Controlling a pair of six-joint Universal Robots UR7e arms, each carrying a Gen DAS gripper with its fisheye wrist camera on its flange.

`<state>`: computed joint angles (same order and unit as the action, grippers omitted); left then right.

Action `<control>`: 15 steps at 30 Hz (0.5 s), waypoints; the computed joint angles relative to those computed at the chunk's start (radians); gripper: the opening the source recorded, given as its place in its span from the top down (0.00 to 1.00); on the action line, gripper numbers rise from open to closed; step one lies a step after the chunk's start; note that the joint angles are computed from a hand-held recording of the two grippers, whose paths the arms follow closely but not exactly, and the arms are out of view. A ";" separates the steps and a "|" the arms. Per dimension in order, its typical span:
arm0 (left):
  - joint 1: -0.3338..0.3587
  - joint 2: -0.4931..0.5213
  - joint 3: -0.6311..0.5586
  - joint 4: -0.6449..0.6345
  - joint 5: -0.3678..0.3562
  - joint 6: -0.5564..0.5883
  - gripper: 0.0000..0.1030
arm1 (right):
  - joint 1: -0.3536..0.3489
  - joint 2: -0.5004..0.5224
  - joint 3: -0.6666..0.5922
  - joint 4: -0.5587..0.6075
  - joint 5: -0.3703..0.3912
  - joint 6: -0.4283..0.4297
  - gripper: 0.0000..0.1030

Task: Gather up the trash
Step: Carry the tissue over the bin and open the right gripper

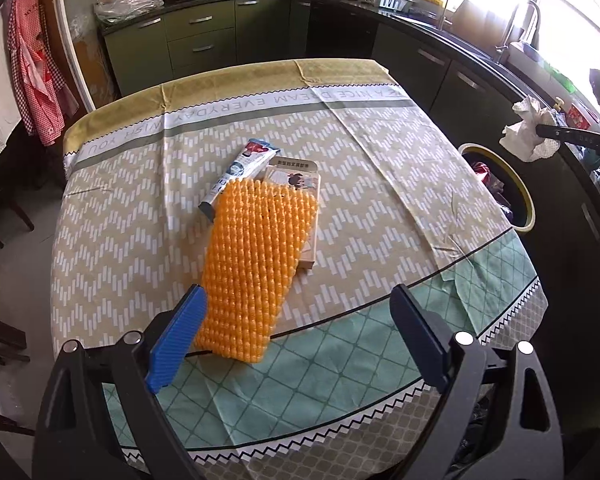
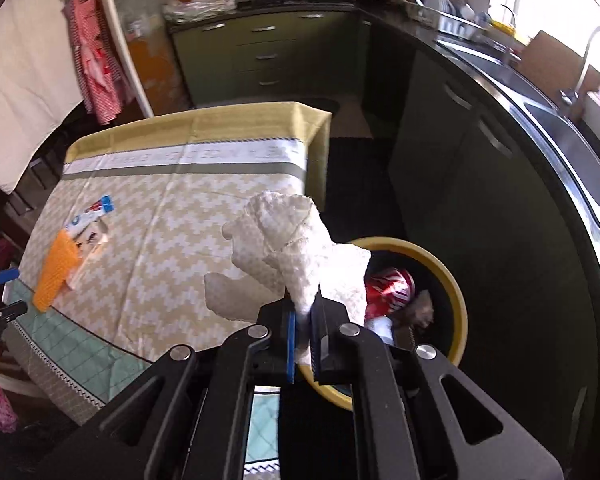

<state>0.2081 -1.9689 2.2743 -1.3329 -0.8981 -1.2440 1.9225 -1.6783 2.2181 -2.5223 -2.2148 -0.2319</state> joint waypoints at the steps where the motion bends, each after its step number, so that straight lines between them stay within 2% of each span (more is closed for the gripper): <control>1: 0.002 0.008 0.001 -0.011 -0.001 0.008 0.15 | -0.036 -0.013 0.006 -0.009 0.000 -0.008 0.94; 5: 0.008 0.035 -0.001 -0.036 -0.001 0.031 0.15 | -0.172 -0.029 0.024 -0.056 0.014 -0.052 0.92; 7: 0.011 0.046 -0.004 -0.038 0.000 0.036 0.15 | -0.222 -0.032 0.038 -0.068 0.010 -0.073 0.69; 8: 0.014 0.052 -0.006 -0.038 0.000 0.039 0.15 | -0.240 -0.030 0.049 -0.100 0.002 -0.080 0.50; 9: 0.017 0.058 -0.009 -0.037 0.001 0.041 0.15 | -0.254 -0.029 0.058 -0.126 -0.001 -0.091 0.46; 12: 0.025 0.072 -0.015 -0.037 0.005 0.052 0.14 | -0.286 -0.053 0.073 -0.125 0.055 -0.078 0.46; 15: 0.034 0.084 -0.018 -0.044 0.011 0.070 0.14 | -0.264 -0.068 0.087 -0.121 0.065 -0.072 0.41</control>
<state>0.2426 -1.8850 2.2563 -1.3765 -0.8871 -1.1738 1.6584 -1.7467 2.3050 -2.6435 -2.1500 -0.3035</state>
